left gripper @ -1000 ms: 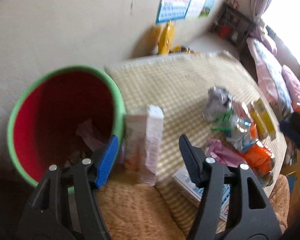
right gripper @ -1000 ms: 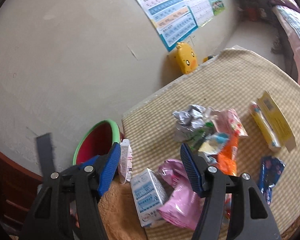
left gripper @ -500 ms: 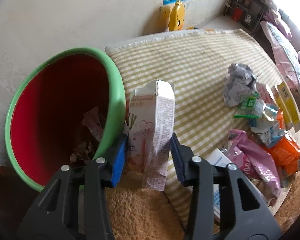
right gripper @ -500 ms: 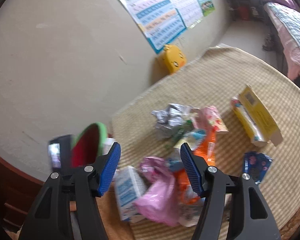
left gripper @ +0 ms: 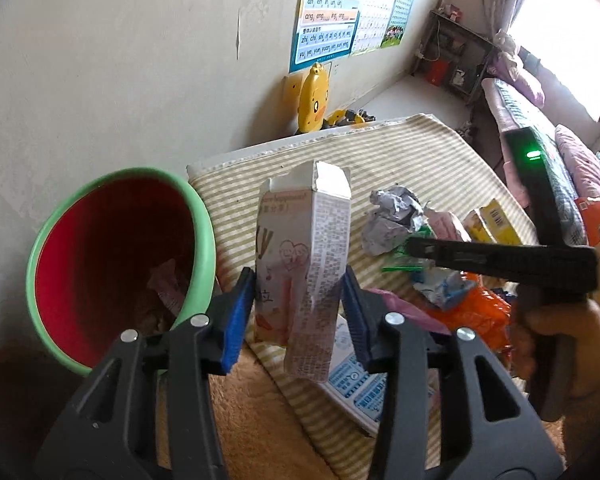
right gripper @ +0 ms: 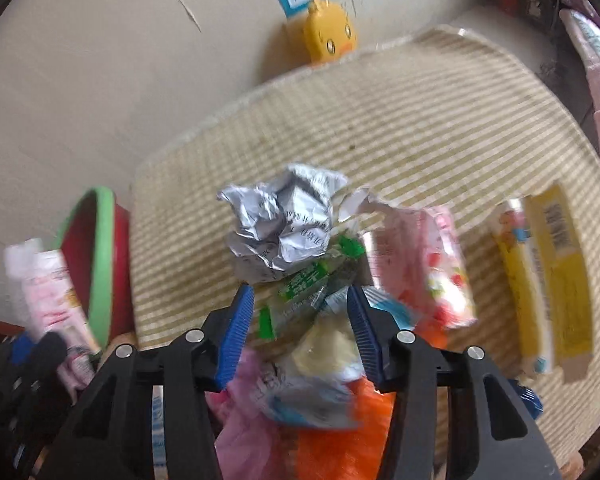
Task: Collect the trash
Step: 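Grasp the small white carton with the left tool, then grasp the clear wrapper with green tip using the right tool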
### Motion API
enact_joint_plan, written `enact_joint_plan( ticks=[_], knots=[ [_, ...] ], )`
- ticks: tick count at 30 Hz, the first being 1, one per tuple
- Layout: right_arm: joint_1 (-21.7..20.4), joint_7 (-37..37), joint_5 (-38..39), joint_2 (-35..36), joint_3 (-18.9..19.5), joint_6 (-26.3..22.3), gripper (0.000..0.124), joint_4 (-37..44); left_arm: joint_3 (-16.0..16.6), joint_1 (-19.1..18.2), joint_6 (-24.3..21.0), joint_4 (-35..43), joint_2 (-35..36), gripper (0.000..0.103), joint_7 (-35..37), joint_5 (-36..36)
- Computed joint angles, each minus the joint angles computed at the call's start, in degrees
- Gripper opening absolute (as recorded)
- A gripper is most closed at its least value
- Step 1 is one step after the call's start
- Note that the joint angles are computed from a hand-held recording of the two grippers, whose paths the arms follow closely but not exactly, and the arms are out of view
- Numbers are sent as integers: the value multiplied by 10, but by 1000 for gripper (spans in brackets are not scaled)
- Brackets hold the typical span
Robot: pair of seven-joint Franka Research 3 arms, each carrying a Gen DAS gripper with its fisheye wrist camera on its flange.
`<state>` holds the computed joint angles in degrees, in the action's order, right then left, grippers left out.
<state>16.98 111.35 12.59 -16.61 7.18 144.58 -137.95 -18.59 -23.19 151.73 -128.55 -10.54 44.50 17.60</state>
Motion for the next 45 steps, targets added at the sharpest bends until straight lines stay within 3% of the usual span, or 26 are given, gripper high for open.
enact_joint_plan(
  ticks=[2, 4, 7, 12, 15, 17, 19, 24, 27, 30, 32, 33, 35, 41, 45],
  knots=[
    [-2, 1, -10, 11, 3, -3, 39, 10, 2, -1, 5, -3, 0, 42, 1, -7],
    [-1, 0, -18, 16, 3, -20, 14, 19, 3, -1, 8, -7, -2, 42, 0, -12],
    [1, -7, -7, 21, -4, -36, 0, 21, 6, -3, 11, -11, -4, 42, 1, -23],
    [22, -33, 74, -35, -30, 24, 0, -40, 7, 0, 20, -20, -13, 42, 0, -28],
    [7, -35, 73, -54, -13, 29, 0, -49, 8, 2, 21, -21, -14, 42, -3, -29],
    [2, -32, 64, -51, -10, 21, 9, -40, 8, 2, 22, -22, -14, 42, -3, -33],
    [6, -42, 70, -27, -16, -7, 48, -13, 8, 2, 22, -24, -17, 42, -3, -31],
    [-1, -25, -9, 50, 5, -73, 72, 68, 10, 6, 22, -26, -18, 43, -8, -32],
    [6, -9, -48, 85, 11, -117, 75, 100, 12, 7, 23, -28, -18, 43, -9, -36],
    [16, 15, -111, 88, 20, -102, 62, 94, 14, 8, 24, -30, -18, 43, -9, -40],
    [21, 33, -142, 78, 23, -89, 38, 84, 14, 9, 24, -30, -18, 43, -8, -42],
    [25, 23, -120, 69, 16, -76, 14, 74, 14, 9, 25, -30, -17, 43, -9, -42],
    [30, 8, -70, 51, 4, -59, 0, 55, 14, 10, 26, -30, -17, 43, -9, -42],
    [27, 6, -17, -53, 5, 14, 0, -24, 15, 11, 29, -33, -20, 43, -8, -44],
    [27, 8, -4, -114, 18, 32, 0, -48, 13, 13, 29, -33, -24, 43, -12, -39]
  ],
)
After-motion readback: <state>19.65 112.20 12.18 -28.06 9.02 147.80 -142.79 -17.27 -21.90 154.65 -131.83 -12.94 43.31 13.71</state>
